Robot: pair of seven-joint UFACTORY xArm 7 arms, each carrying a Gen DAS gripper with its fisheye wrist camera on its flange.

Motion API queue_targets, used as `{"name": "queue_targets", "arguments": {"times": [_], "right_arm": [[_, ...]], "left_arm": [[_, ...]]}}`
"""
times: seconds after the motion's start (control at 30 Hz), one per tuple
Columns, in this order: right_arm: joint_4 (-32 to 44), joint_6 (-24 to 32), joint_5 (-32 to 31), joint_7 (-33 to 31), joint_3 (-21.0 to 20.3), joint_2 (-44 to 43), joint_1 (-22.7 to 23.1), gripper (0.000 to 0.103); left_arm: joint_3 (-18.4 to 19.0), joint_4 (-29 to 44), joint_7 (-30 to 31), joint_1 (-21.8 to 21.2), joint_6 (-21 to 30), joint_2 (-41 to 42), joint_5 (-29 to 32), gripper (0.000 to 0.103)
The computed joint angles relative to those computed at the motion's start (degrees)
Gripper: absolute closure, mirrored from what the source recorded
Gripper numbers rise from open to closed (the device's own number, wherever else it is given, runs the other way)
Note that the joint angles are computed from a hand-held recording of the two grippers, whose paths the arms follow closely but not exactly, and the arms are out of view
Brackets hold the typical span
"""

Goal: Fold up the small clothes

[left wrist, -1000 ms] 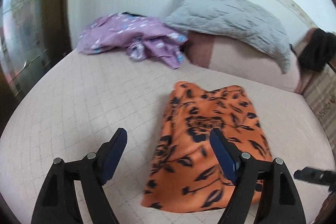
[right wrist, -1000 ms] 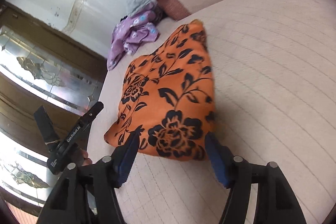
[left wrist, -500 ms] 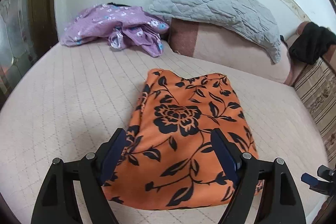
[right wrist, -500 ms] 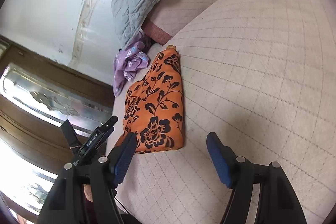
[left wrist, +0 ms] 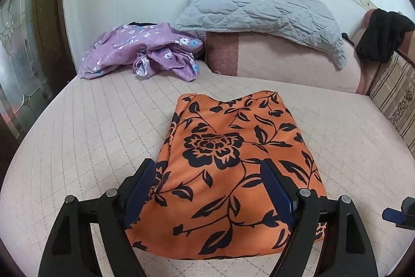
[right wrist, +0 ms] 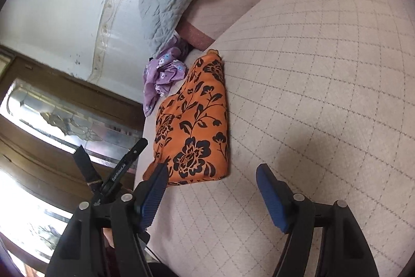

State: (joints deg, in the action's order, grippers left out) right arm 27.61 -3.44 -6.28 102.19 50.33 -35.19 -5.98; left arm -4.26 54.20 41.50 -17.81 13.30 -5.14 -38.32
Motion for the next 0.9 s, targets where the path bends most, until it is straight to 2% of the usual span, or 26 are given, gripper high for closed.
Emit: {"name": "queue_targets", "arguments": {"times": [0.23,0.33,0.5,0.53,0.6,0.7,0.77,0.83,0.9], "right_arm": [[2.0,5.6,-2.4,-0.6,-0.2,1.0,0.6,0.03],[3.4,7.1,-4.8,-1.2,-0.8,2.8,0.4,0.03],[6.5,6.9,-9.9,-3.2,-0.8,8.1,-3.0,0.029],[6.8,6.2,-10.7,-3.1,-0.7,9.0,-4.1,0.029],[7.2,4.2,-11.8,-3.1,-0.3,11.0,-6.3,0.029],[8.4,1.4,-12.6,-4.0,2.2,13.8,-11.4,0.028],[9.9,0.6,-13.1,-5.4,4.6,16.0,-14.9,0.028],[11.7,-1.0,-13.7,-6.5,9.1,18.2,-20.5,0.028],[13.3,-2.6,-13.5,-7.1,16.1,19.1,-28.4,0.025]], "left_arm": [[0.4,-0.1,-2.5,1.1,-0.8,-0.4,2.7,0.02],[-0.1,-0.2,-8.3,3.0,-3.1,0.2,10.5,0.02],[1.9,3.1,-3.2,3.9,2.5,2.1,6.4,0.02],[2.2,4.2,-1.4,4.3,4.5,2.8,3.8,0.02],[2.8,7.4,2.0,6.0,11.8,4.6,-1.3,0.02],[1.7,8.8,5.2,8.1,14.1,5.3,-4.4,0.02],[1.5,10.4,7.9,9.3,18.0,5.9,-7.5,0.02],[1.2,12.1,8.7,10.3,21.2,6.9,-9.7,0.02],[0.9,13.4,8.3,11.0,23.3,8.1,-10.1,0.02]]}}
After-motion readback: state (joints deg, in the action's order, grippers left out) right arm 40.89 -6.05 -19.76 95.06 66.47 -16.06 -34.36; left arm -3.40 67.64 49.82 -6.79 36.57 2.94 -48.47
